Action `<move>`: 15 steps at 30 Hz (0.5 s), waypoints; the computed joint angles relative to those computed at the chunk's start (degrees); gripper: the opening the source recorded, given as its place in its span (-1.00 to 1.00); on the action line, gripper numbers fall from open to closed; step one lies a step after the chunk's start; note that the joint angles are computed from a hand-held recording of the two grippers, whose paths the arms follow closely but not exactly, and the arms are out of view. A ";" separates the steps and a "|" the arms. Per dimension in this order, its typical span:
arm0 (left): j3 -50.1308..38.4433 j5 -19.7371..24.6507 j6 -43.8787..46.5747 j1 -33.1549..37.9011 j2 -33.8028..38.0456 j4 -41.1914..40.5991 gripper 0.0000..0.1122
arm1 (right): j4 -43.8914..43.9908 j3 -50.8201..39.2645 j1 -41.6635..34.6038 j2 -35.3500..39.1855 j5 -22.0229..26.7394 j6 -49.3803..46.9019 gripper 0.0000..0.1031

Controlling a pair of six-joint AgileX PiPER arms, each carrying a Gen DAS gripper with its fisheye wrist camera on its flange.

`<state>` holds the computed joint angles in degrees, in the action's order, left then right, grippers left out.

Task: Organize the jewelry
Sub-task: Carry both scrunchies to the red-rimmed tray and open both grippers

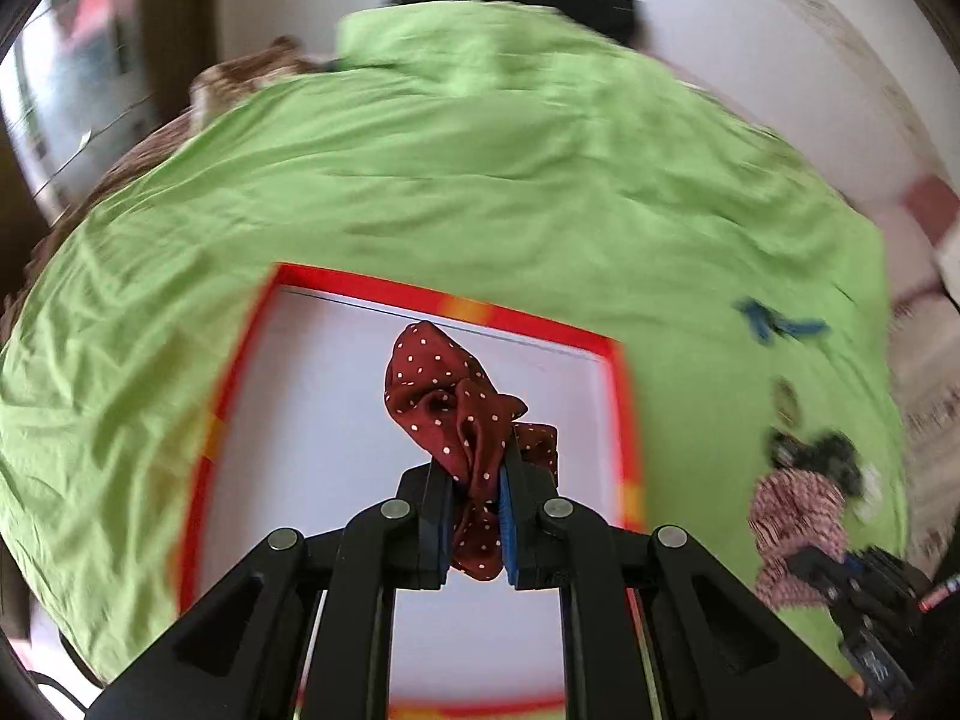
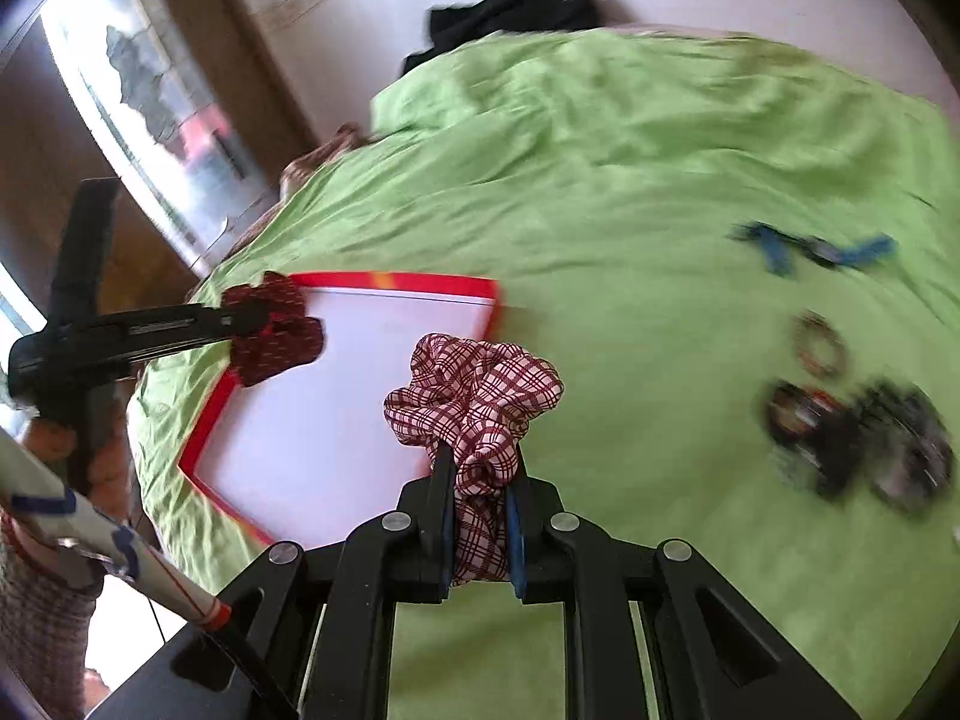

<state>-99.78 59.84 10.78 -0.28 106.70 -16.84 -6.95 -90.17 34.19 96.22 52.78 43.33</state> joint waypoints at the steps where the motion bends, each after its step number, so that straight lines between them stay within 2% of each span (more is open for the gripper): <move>1: -2.15 -0.22 -0.33 1.32 2.63 0.16 -0.79 | 0.68 -4.06 -0.19 3.82 0.58 -1.63 -0.71; 6: -13.31 0.95 -2.59 3.56 13.98 1.93 -0.79 | 5.10 -21.50 -2.09 19.57 4.30 -6.85 -0.71; 10: -18.48 1.19 -4.44 4.07 18.55 3.68 -0.77 | 5.98 -34.67 -2.81 29.95 8.68 -8.05 -0.70; 12: -20.60 0.95 -6.03 4.42 20.24 4.56 -0.67 | 4.78 -40.06 -2.55 33.79 10.99 -8.09 -0.65; 14: -22.30 1.07 -7.08 5.11 21.70 4.12 -0.40 | 2.20 -46.68 -2.00 37.87 14.70 -7.64 -0.51; 15: -23.20 1.76 -7.50 5.44 22.26 3.63 -0.34 | 0.90 -48.94 -1.83 39.28 15.96 -7.48 -0.41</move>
